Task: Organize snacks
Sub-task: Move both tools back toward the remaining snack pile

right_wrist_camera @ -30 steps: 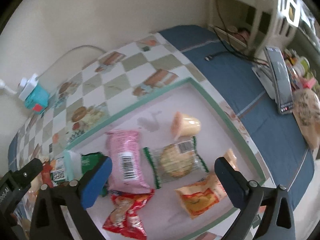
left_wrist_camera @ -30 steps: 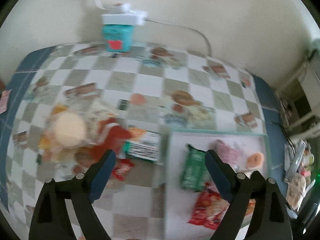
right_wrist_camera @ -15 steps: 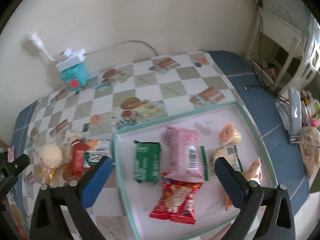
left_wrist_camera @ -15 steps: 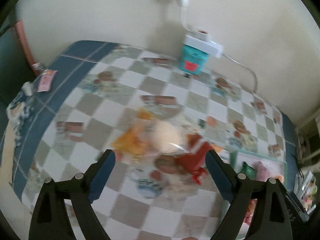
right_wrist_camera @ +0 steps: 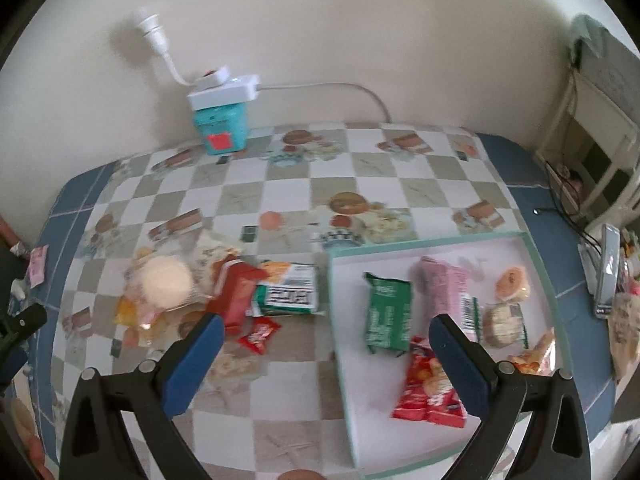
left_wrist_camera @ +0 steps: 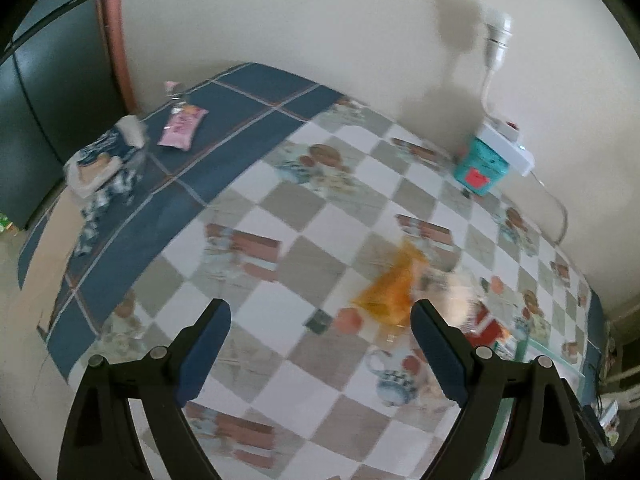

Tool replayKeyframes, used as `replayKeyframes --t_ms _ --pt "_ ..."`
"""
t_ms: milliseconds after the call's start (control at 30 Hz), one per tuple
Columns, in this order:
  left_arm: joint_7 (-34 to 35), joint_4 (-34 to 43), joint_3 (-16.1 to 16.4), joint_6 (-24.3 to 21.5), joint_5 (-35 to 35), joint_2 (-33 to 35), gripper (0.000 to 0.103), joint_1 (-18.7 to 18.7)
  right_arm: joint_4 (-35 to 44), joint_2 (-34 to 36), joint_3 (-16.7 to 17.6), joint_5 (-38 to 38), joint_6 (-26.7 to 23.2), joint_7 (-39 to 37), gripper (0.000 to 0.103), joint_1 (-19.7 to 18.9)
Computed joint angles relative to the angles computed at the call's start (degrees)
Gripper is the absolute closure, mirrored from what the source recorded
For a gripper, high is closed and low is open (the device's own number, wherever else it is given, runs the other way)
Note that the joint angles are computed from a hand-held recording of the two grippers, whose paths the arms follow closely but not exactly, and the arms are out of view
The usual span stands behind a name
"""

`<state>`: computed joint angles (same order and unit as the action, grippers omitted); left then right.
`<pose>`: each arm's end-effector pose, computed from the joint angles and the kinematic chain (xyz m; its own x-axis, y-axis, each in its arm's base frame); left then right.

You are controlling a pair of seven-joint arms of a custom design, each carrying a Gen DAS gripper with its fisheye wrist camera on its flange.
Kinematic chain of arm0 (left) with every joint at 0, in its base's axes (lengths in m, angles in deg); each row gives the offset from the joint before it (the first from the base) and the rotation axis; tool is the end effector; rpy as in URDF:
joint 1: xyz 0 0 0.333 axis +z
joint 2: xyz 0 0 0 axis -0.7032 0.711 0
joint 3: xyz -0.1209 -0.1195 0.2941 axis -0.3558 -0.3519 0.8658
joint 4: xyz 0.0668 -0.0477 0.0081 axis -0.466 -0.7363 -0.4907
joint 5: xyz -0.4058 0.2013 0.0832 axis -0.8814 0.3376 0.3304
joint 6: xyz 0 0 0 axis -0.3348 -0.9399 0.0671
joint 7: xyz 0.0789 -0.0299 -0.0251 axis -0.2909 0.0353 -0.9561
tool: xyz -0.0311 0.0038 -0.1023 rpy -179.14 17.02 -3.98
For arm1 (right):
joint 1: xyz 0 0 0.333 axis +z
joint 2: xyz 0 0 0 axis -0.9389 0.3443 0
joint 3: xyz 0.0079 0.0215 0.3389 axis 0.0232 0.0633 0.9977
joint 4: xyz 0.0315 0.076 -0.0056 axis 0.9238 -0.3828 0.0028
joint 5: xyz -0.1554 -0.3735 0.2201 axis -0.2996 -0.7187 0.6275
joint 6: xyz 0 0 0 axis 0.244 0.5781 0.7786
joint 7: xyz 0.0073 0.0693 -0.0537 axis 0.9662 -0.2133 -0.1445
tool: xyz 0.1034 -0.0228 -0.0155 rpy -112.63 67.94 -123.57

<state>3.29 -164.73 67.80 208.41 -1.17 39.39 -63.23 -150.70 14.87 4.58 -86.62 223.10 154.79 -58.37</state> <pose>0.6177 -0.3123 0.4703 0.8068 -0.5625 0.1807 -0.4339 -0.7718 -0.4648 0.7441 0.1771 0.4712 0.3222 -0.9466 0.0098 -0.8020 -0.2784 -0.5284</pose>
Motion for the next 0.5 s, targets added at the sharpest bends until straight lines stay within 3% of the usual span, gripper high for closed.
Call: replayKeyframes --t_ms 333,500 --pt "-2.06 -6.27 -0.56 -2.5 -4.19 -4.35 0.011 2.05 -1.25 -0.22 1.47 1.66 -0.35 -2.53 0.0 1.42" --pt "-2.17 -7.58 -0.71 -0.36 -5.14 -4.58 0.011 2.96 0.58 2.17 0.62 0.09 -0.95 -1.15 0.0 2.1"
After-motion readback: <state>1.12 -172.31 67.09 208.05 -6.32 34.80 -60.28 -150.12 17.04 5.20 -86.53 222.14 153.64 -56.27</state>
